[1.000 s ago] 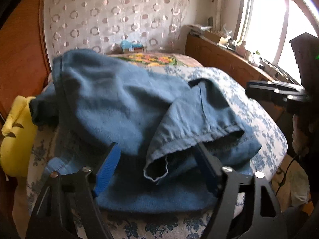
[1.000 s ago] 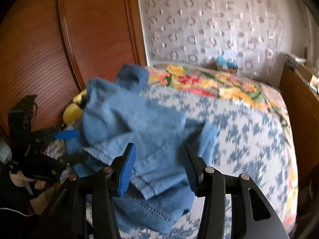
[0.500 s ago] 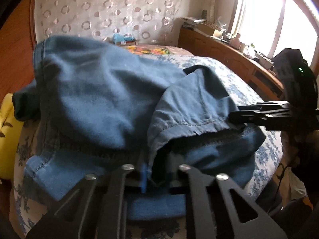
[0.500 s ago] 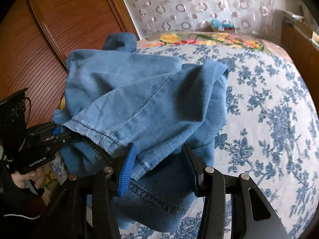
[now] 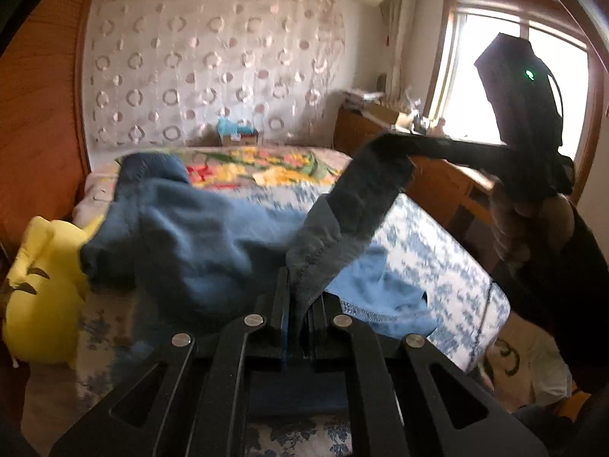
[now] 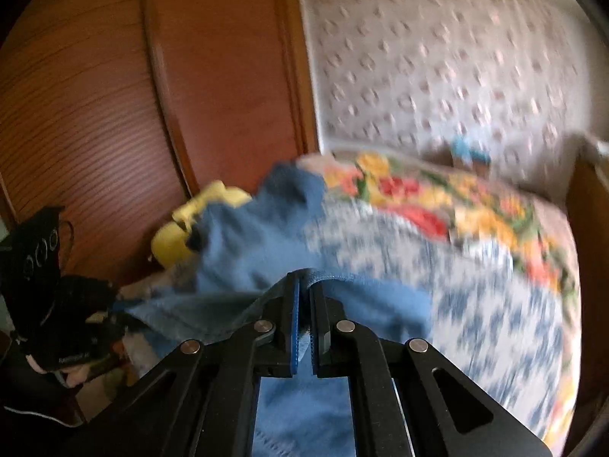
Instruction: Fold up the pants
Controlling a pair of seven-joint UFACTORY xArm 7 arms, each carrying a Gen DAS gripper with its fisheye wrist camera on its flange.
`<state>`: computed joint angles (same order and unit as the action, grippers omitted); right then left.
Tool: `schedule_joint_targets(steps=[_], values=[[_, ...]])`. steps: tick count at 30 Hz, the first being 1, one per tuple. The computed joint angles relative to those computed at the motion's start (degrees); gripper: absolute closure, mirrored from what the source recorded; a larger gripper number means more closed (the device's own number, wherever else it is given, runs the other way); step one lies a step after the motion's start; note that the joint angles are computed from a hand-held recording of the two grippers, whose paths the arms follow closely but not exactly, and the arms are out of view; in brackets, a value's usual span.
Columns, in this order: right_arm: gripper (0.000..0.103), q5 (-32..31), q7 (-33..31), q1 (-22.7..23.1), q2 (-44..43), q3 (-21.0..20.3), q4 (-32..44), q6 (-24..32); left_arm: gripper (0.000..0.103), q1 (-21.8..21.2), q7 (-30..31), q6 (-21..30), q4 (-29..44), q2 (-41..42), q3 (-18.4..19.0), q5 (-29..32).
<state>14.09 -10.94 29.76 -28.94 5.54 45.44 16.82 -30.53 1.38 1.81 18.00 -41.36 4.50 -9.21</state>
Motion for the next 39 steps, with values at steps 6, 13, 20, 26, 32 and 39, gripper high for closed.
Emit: schedule_joint_targets(steps=[6, 13, 20, 26, 32, 39], values=[[0.099, -0.2, -2.4, 1.8, 9.4, 1.8, 13.0, 1.6, 0.095, 6.9, -1.4, 3.8, -2.4, -5.9, -1.5, 1.0], [0.099, -6.1, 0.2, -0.4, 26.3, 7.5, 30.2, 8.0, 0.095, 8.6, -2.0, 4.1, -5.4, -2.8, 0.1, -0.1], [0.092, -10.5, 4.1, -0.5, 37.1, 8.2, 43.6, 17.8, 0.086, 8.3, -1.1, 5.3, -6.6, 0.0, 2.0, -1.3], [0.054, -8.8, 4.5, -2.7, 27.3, 7.2, 31.9, 12.3, 0.053, 10.5, -1.0, 4.2, -5.9, -0.1, 1.1, -1.0], [0.051, -7.6, 5.2, -5.9, 14.3, 4.6, 14.8, 7.5, 0.043, 12.9, -2.6, 1.9, -4.8, 1.2, -2.0, 0.4], [0.051, -7.6, 10.9, -8.1, 3.3, 4.6, 0.9, 8.9, 0.043, 12.2, -4.2, -1.2, -3.0, 4.3, -3.0, 1.9]])
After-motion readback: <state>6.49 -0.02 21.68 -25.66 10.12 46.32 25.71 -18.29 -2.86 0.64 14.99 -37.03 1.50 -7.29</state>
